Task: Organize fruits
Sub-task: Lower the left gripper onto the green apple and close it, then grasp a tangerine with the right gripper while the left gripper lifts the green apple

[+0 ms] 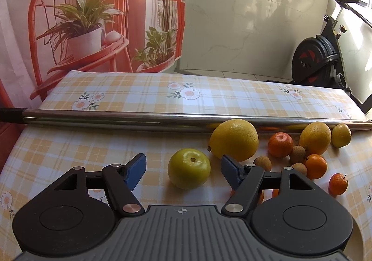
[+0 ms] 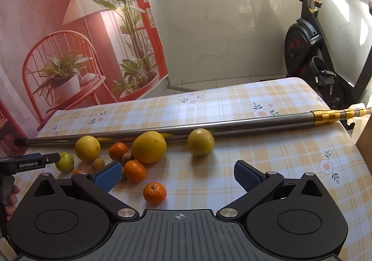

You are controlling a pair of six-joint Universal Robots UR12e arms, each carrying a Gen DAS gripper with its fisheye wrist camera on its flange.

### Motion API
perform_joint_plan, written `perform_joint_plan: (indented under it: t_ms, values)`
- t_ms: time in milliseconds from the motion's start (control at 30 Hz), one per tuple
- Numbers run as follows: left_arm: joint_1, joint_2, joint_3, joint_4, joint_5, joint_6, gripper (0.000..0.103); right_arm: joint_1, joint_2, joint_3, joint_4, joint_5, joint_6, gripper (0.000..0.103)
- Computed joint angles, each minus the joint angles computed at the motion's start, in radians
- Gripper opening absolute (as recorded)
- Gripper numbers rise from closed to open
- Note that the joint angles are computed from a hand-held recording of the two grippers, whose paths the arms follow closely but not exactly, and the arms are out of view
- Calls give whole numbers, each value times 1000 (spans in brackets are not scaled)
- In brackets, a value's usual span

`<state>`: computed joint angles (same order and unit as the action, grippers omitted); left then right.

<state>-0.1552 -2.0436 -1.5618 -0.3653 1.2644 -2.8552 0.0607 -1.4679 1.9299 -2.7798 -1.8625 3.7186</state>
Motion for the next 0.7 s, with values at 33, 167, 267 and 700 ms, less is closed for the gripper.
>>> perform_joint_plan:
  t_ms: [33,167,267,700]
  values:
    - [-1,-6,9,-19,-5,5,72,-2,1,0,3,3,2,102]
    - [-7,-26,35,-68,9,13,64,-11,1,4,7,17,5,102]
    - [-8,-38,51,-87,9,12,58,-15,1,3,15,22,2,101]
    - [-7,-24,51,-126,30,12,50,-29,7,-3,38,82,-17,96]
